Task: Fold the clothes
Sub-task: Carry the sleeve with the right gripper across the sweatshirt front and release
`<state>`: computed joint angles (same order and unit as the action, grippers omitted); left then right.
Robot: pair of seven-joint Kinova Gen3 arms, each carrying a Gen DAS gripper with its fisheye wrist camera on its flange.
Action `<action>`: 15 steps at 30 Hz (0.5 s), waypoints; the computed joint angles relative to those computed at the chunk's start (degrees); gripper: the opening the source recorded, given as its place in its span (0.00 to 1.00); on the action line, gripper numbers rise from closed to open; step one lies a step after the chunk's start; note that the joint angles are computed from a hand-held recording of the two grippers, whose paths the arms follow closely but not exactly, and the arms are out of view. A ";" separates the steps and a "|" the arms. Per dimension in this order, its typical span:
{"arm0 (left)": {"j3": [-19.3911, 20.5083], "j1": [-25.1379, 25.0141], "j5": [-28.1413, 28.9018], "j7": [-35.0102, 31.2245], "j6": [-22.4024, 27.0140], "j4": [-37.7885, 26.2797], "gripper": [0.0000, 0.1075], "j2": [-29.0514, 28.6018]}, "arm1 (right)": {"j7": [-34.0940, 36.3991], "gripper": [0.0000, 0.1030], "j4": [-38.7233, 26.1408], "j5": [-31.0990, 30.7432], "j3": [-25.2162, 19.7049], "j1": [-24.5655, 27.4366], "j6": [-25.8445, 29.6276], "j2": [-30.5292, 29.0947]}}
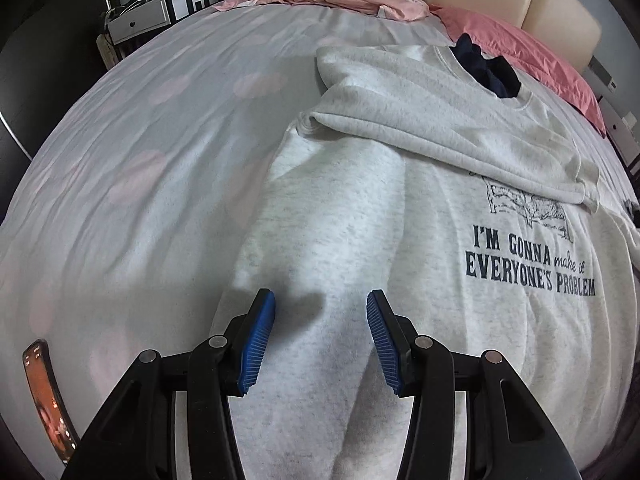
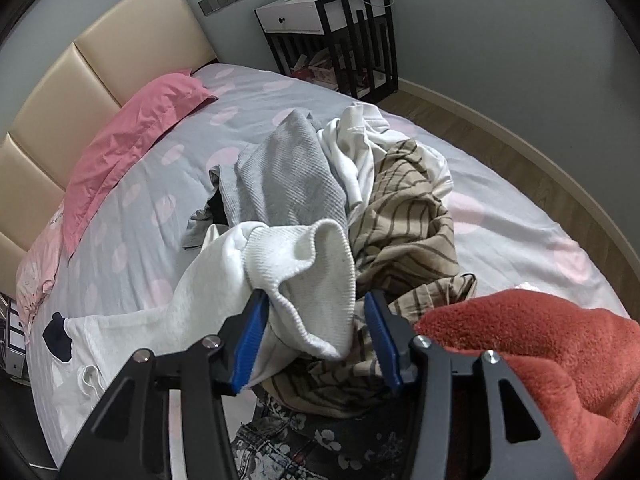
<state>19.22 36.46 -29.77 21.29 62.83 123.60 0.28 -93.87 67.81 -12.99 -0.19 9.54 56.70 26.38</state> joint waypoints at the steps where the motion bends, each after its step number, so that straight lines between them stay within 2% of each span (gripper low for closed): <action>1: 0.43 0.36 0.06 -0.53 1.46 -1.16 0.46 1.27 | -0.13 0.18 0.15 -0.01 0.03 0.00 -0.14 -0.03; 2: 0.10 1.53 0.03 -0.65 2.47 -2.05 0.46 2.23 | -0.26 0.11 0.32 -0.01 0.06 -0.01 -0.29 -0.07; 4: 0.56 2.21 -0.05 -0.29 2.06 -2.21 0.46 2.71 | -0.88 0.06 0.55 0.68 0.36 -0.60 -0.54 -0.48; 8: -0.29 2.99 0.87 -0.97 -0.65 -1.05 0.46 2.78 | -4.91 0.04 -0.82 6.46 2.10 -5.27 0.56 -2.86; 11: -0.52 2.81 0.10 -1.01 -2.90 0.65 0.46 0.73 | -6.72 0.04 -3.30 9.17 1.73 -8.10 2.70 -5.11; 15: -0.10 1.16 0.18 -2.93 -4.22 2.04 0.46 -2.01 | -7.90 0.04 -11.12 13.06 0.48 -13.93 9.80 -6.73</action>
